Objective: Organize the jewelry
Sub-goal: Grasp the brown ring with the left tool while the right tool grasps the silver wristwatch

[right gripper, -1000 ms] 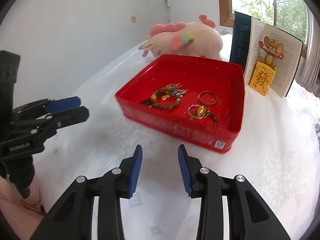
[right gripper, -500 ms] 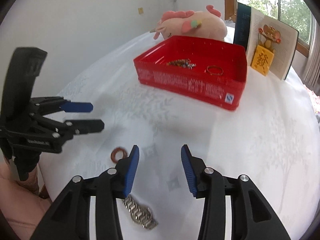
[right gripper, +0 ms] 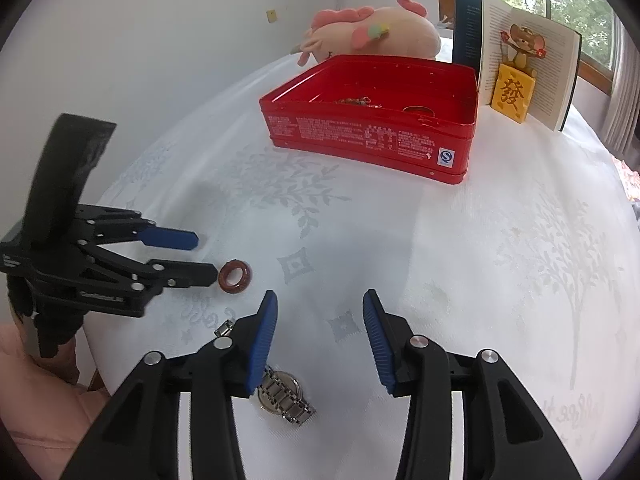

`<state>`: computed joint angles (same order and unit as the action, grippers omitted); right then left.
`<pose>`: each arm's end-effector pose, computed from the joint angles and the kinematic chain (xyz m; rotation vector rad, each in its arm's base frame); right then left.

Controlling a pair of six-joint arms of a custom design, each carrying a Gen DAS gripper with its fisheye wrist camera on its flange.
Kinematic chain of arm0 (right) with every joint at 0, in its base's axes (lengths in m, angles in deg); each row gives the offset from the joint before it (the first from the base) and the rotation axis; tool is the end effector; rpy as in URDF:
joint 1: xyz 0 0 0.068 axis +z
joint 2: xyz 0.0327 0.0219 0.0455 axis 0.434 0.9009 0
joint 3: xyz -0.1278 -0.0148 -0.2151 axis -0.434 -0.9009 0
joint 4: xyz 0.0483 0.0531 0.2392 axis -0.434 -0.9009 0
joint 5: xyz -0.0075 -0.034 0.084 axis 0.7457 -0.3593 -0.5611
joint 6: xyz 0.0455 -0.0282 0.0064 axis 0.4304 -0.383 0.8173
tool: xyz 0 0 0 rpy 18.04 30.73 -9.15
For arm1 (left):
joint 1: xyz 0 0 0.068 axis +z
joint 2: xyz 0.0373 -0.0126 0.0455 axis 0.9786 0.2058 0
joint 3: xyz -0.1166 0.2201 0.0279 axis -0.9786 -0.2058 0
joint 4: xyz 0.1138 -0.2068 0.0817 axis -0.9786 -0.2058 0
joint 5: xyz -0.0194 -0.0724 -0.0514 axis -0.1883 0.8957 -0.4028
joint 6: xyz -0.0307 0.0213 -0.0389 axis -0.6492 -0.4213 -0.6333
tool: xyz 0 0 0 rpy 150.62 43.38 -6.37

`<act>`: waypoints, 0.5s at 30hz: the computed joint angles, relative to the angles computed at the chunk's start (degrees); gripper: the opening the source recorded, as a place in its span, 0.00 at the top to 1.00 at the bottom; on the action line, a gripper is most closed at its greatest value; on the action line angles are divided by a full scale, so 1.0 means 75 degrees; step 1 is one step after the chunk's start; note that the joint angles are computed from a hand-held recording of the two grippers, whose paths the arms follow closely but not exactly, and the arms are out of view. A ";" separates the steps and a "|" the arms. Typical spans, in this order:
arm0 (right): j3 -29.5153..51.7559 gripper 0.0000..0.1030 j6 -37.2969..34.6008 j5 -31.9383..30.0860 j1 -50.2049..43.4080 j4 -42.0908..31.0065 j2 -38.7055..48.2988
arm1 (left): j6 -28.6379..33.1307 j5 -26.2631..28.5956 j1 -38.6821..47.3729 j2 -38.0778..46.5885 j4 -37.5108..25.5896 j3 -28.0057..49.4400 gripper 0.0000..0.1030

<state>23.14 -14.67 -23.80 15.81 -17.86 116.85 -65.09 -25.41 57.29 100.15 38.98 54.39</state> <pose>0.1746 -0.0213 0.1821 0.1111 2.5125 0.2538 0.3105 -0.1316 0.1369 1.0719 2.5900 -0.5141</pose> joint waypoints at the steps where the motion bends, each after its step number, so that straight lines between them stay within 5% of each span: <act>1: -0.0015 0.56 0.0013 -0.0008 0.0011 0.0006 -0.0012 | -0.0007 0.0011 -0.0019 0.0098 -0.0063 0.0087 0.47; 9: -0.0054 0.56 -0.0044 0.0009 0.0190 -0.0146 -0.0068 | -0.0227 -0.0208 -0.0199 0.0564 -0.0080 0.0471 0.57; 15: 0.0021 0.56 -0.0164 0.0033 0.0596 -0.0205 0.0257 | -0.0233 -0.0378 -0.0207 0.0634 -0.0017 0.0542 0.77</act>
<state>23.30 -15.90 -23.55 20.27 -19.40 118.78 -66.83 -28.25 55.74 104.91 38.85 58.45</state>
